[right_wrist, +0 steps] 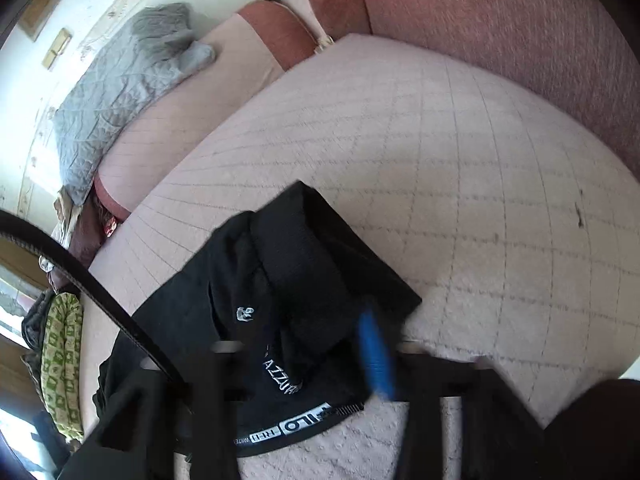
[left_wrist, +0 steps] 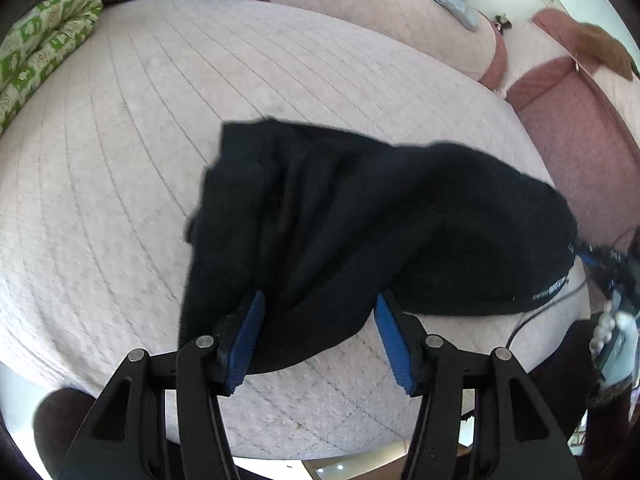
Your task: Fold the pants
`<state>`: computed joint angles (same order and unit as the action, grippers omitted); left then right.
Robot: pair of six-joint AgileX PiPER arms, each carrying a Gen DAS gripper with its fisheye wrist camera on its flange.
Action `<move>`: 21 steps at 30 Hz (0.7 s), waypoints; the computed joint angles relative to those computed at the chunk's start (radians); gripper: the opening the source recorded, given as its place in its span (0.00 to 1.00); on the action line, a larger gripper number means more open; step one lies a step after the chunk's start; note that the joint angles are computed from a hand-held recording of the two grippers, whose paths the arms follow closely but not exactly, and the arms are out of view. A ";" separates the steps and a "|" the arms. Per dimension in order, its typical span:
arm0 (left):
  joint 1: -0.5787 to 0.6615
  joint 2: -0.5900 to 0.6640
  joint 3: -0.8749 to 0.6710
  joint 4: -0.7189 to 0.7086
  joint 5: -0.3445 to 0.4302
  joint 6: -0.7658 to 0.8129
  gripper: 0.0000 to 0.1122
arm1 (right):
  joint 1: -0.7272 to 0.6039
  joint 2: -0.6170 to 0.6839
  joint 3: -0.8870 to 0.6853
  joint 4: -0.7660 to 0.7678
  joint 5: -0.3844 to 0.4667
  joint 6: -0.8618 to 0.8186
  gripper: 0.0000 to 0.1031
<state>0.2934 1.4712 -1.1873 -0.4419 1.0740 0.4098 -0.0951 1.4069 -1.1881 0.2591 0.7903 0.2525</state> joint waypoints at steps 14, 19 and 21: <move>0.155 0.066 -0.101 -0.025 -0.023 -0.056 0.51 | 0.141 -0.035 -0.036 -0.570 0.243 0.472 0.14; 0.160 0.074 -0.038 -0.085 -0.060 -0.006 0.51 | 0.309 -0.050 -0.171 -0.551 0.200 0.362 0.29; 0.193 0.052 0.019 -0.141 -0.057 0.026 0.51 | 0.408 0.033 -0.259 -0.351 0.109 0.175 0.45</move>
